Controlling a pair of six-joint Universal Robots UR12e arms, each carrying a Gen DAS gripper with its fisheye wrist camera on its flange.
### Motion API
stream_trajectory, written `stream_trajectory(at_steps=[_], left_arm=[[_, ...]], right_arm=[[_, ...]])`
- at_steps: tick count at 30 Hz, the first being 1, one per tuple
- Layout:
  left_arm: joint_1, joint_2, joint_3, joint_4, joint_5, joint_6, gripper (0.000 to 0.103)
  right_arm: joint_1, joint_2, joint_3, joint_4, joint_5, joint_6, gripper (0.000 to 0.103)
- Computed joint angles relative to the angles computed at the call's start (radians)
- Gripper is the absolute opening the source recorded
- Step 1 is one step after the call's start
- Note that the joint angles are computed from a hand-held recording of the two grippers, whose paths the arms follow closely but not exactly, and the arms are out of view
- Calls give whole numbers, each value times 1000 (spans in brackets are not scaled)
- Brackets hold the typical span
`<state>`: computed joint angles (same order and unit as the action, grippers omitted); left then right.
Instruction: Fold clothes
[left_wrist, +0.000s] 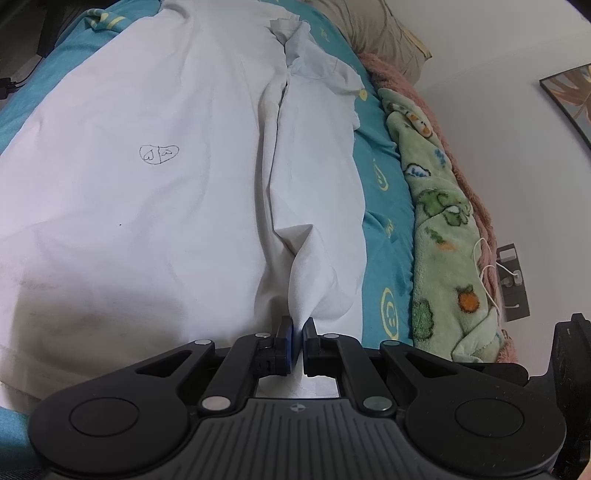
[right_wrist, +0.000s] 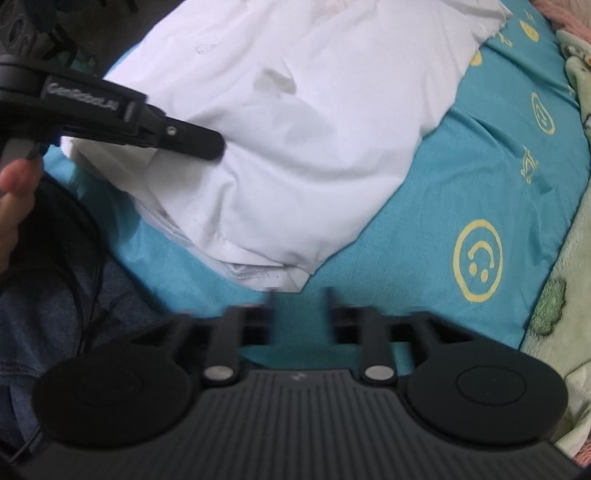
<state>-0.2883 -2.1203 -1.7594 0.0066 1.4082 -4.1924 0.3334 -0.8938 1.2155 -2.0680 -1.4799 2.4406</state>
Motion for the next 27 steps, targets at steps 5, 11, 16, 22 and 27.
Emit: stream_trajectory(at_steps=[5,11,16,22,27], left_arm=[[1,0,-2,2,1,-6,5],[1,-1,0,-1,1,-7,5],[2,-2,1,3,-5,-4,5],[1,12,5,-57,-21,36,5],[-17,18,44,-219,-31,160,5]], right_arm=[[-2,10,-7,-13,25,17,46],[16,29,-7,-22,-14,-9,22],[23,15,7,-38,-48,-45,4],[26,-16,27,-18,-81,-118,3],[30,-25,36,7,-108,-172,3]])
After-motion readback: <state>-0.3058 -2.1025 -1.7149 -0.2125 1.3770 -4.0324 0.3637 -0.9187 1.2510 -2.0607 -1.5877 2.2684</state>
